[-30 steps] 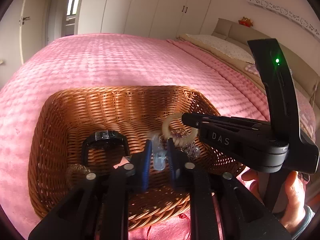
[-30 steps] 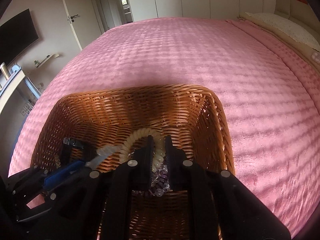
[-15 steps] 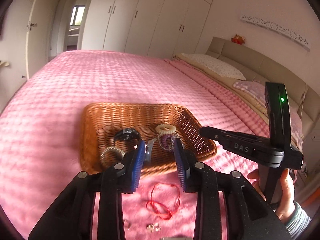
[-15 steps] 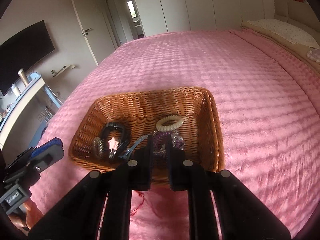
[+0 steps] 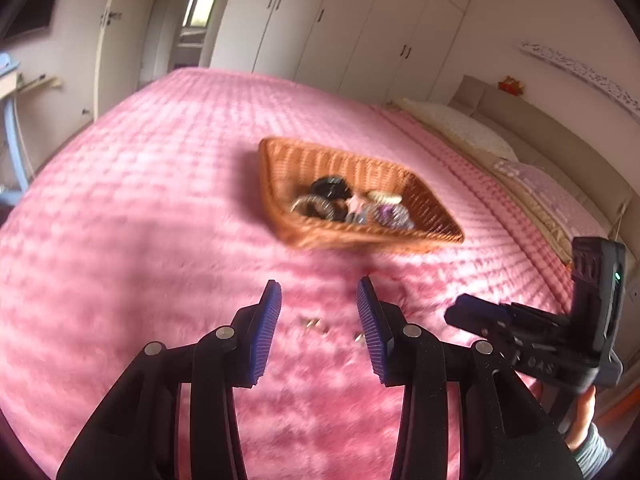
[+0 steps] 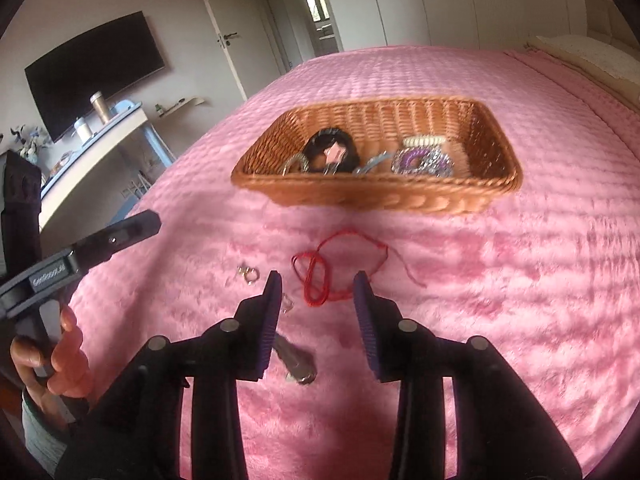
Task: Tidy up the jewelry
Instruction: 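Grasp a small silver charm with left tool while right tool grasps silver hair clip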
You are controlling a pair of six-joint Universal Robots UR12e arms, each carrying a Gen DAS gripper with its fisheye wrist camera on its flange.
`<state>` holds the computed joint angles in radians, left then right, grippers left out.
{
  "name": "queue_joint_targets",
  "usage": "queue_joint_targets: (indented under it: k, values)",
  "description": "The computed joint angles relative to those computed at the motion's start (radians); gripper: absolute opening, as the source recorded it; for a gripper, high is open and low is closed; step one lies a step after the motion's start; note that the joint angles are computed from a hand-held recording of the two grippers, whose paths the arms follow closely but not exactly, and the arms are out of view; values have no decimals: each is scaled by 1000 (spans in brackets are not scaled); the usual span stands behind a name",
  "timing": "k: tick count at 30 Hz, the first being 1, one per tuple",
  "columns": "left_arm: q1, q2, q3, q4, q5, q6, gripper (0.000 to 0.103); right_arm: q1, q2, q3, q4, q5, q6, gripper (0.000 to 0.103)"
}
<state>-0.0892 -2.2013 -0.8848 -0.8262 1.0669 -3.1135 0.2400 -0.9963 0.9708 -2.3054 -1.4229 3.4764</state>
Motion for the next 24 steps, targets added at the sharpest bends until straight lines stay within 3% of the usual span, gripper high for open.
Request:
queue_joint_targets:
  k: [7, 15, 19, 24]
  values:
    - [-3, -36, 40, -152, 25, 84, 38, 21, -9, 32, 55, 27, -114, 34]
    - [-11, -64, 71, -208, 25, 118, 37, 24, 18, -11, 136, 24, -173, 34]
    - [-15, -76, 94, -225, 28, 125, 37, 33, 15, -10, 135, 13, -209, 14]
    - [-23, -91, 121, -241, 38, 144, 37, 29, 0, 15, 99, -37, -143, 14]
